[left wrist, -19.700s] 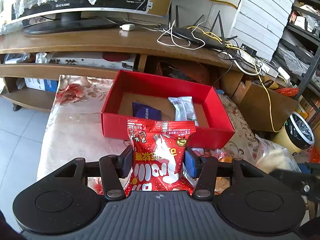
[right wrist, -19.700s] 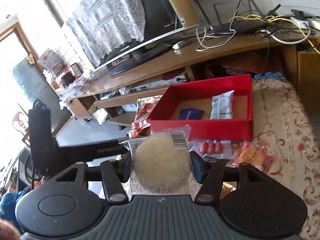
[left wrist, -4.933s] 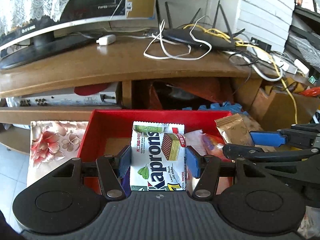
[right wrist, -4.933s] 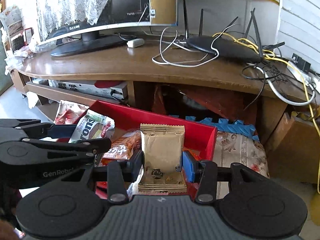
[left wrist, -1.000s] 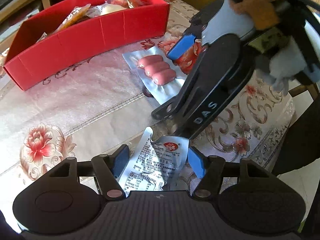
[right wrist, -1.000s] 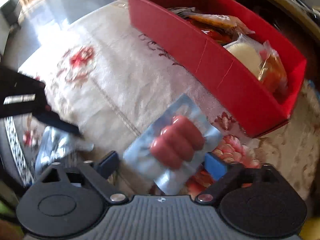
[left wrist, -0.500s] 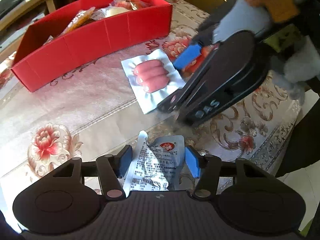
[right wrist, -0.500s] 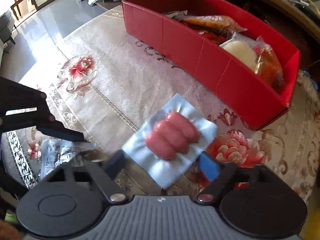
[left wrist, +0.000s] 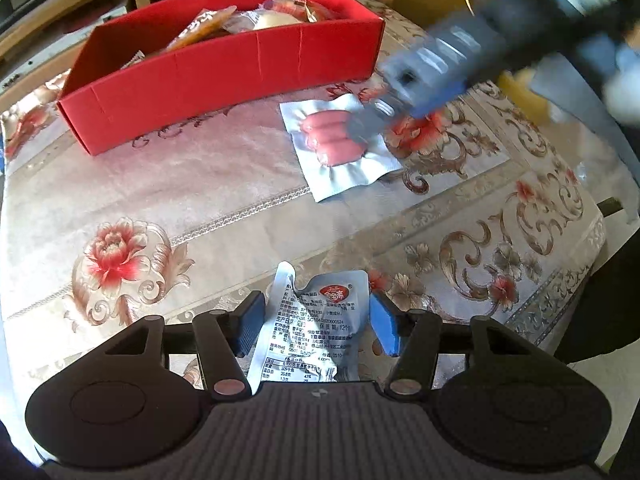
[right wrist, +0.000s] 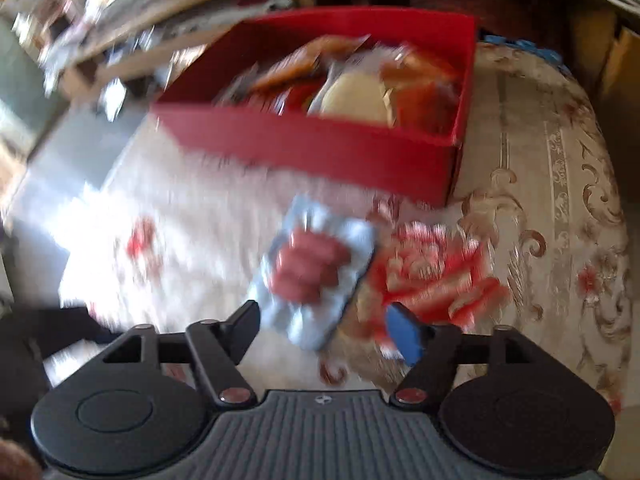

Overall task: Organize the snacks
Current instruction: 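Lift the sausage tray with the right tool while the left tool holds the silver sachet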

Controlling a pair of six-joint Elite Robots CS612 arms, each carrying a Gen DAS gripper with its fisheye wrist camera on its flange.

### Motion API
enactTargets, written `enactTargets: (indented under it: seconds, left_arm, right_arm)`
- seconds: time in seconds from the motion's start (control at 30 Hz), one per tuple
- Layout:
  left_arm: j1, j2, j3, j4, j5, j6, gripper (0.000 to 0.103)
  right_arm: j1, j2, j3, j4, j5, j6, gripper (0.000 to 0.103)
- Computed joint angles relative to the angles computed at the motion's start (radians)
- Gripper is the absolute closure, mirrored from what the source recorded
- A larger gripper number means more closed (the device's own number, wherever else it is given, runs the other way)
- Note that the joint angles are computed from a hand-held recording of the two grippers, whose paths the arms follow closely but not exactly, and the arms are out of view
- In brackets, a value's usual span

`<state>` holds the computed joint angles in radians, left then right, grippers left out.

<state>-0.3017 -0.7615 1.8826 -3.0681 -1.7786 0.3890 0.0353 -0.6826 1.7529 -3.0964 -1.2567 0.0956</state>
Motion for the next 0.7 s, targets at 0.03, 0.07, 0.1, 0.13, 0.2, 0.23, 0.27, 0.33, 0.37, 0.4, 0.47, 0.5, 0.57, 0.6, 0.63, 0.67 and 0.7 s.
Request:
enactTargets:
  seconds: [0.03,0.07,0.1,0.13,0.2,0.23,0.27,0.33,0.37,0.4,0.47,0.5,0.57,0.6,0.63,0.67,0.7]
  left_arm:
    - [-0.001,0.001,0.002,-0.009,0.009,-0.002,0.038]
    - [-0.001,0.002,0.004,-0.017,0.015,-0.003,0.038]
    - [0.000,0.003,0.005,-0.021,0.017,-0.002,0.038]
    - [-0.001,0.004,0.007,-0.027,0.020,-0.003,0.037]
    - [-0.002,0.005,0.013,-0.037,0.038,-0.005,0.036]
    - [-0.001,0.005,0.015,-0.041,0.040,-0.003,0.034]
    - [-0.002,0.005,0.017,-0.045,0.041,0.000,0.033]
    - [0.000,0.005,0.018,-0.046,0.038,-0.001,0.034]
    - [0.003,0.004,0.019,-0.045,0.034,-0.003,0.036]
    - [0.005,0.003,0.019,-0.043,0.031,-0.004,0.037]
    - [0.008,0.000,0.020,-0.039,0.019,-0.007,0.038]
    - [0.008,-0.001,0.021,-0.040,0.020,-0.007,0.039]
    - [0.004,-0.003,0.024,-0.047,0.026,-0.007,0.039]
    - [0.003,-0.004,0.026,-0.053,0.025,-0.011,0.039]
    - [0.001,-0.007,0.029,-0.062,0.024,-0.014,0.039]
    - [0.001,-0.007,0.028,-0.073,0.021,-0.019,0.039]
    - [0.001,-0.010,0.028,-0.086,0.016,-0.029,0.039]
  right_arm:
    - [0.004,0.007,-0.013,-0.002,-0.006,0.034,0.041]
    - [0.008,0.015,-0.029,0.003,0.000,0.067,0.041]
    - [0.013,0.024,-0.045,0.010,0.007,0.094,0.041]
    - [0.024,0.035,-0.064,0.019,0.002,0.107,0.041]
    - [0.051,0.050,-0.092,0.034,-0.052,0.099,0.027]
    - [0.066,0.057,-0.097,0.013,-0.086,0.081,0.026]
    - [0.079,0.061,-0.101,0.002,-0.122,0.053,0.026]
    - [0.099,0.066,-0.103,-0.003,-0.186,-0.014,0.033]
    - [0.105,0.063,-0.101,0.004,-0.207,-0.047,0.040]
    - [0.106,0.059,-0.096,0.010,-0.220,-0.072,0.051]
    - [0.092,0.046,-0.079,0.020,-0.201,-0.098,0.052]
    - [0.085,0.039,-0.071,0.030,-0.181,-0.101,0.053]
    - [0.080,0.029,-0.051,0.027,-0.177,-0.121,0.054]
    - [0.076,0.023,-0.038,0.019,-0.172,-0.131,0.055]
    - [0.074,0.020,-0.033,0.012,-0.168,-0.130,0.055]
    - [0.070,0.015,-0.024,0.001,-0.160,-0.127,0.058]
    - [0.066,0.009,-0.013,-0.015,-0.152,-0.122,0.061]
